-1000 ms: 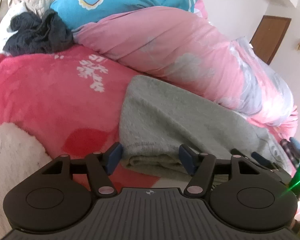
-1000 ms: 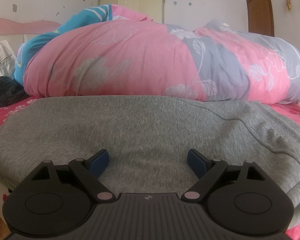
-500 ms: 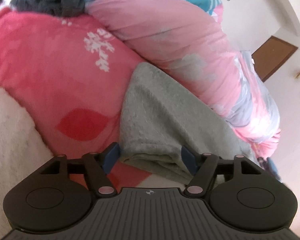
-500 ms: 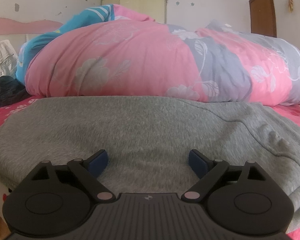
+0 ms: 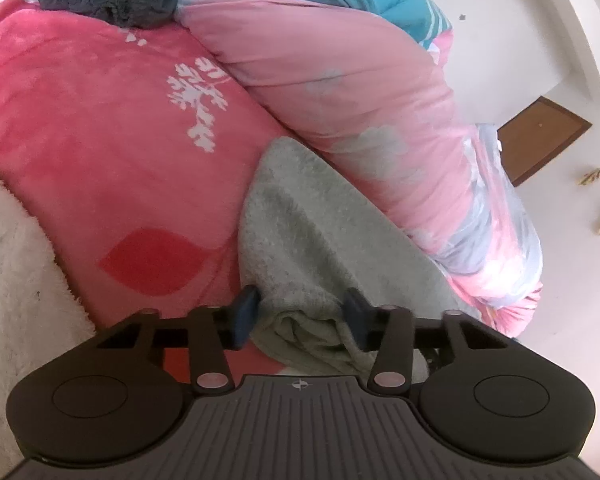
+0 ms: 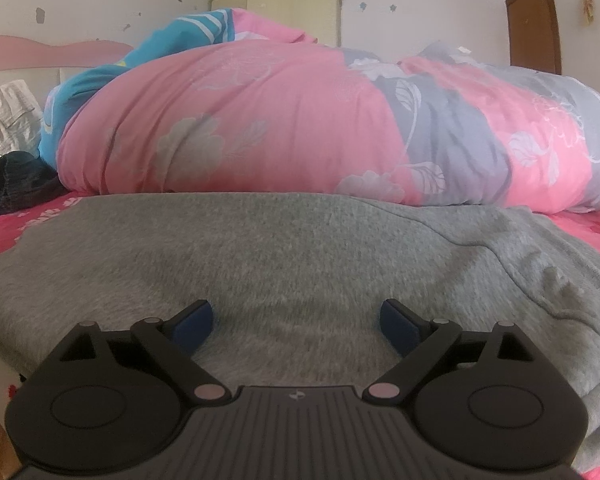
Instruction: Fold clothes
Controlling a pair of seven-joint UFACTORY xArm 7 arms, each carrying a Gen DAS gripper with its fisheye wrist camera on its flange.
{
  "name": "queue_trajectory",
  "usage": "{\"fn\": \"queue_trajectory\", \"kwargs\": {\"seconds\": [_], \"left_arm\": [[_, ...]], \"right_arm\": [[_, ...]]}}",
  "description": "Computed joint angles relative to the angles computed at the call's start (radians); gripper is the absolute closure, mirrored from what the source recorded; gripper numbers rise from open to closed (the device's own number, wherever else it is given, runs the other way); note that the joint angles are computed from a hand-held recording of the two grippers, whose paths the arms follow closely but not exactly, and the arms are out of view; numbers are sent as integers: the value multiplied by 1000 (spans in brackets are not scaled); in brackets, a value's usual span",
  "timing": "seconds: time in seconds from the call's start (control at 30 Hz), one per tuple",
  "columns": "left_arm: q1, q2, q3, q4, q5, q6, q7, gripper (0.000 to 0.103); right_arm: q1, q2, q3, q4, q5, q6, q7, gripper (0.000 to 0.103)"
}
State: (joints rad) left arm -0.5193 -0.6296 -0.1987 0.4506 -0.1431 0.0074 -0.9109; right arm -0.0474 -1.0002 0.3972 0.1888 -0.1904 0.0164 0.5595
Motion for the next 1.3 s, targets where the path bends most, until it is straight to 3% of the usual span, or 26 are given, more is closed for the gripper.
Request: {"fn": "queue_trajectory", "kwargs": {"seconds": [0.13,0.37,0.43,0.5,0.63,0.77,0.9,1.1,1.3], "left_arm": [[-30,1,29,-2,-1,-17,22,72],[-74,8,70,2,-14,-54,48,78],[-94,15,89,6,-19,-70,56,78],[-110,21,106,8,-20,-83,67,79],[-154,27,147,6,-26,-117,85,80],[-204,30,197,-5,-24,-154,96,80],[-260,33,254,-16,-10,-189,104,80],[-325,42,328,-24,31,-239,105,80],[-410,54,431,-32,114,-307,81,80]], "right_arm": [[58,-8,-57,23,11,37,-22,9],[292,29,-149,31,5,-155,-163,6],[333,83,-132,54,-5,-184,-215,4],[328,142,-79,82,-18,-200,-262,2],[205,196,100,134,-22,-201,-311,2],[122,215,194,169,-11,-164,-306,2],[123,246,222,194,-16,-112,-286,2],[31,263,314,239,-27,-84,-186,4],[-1,259,326,251,-53,-70,-121,20]]}}
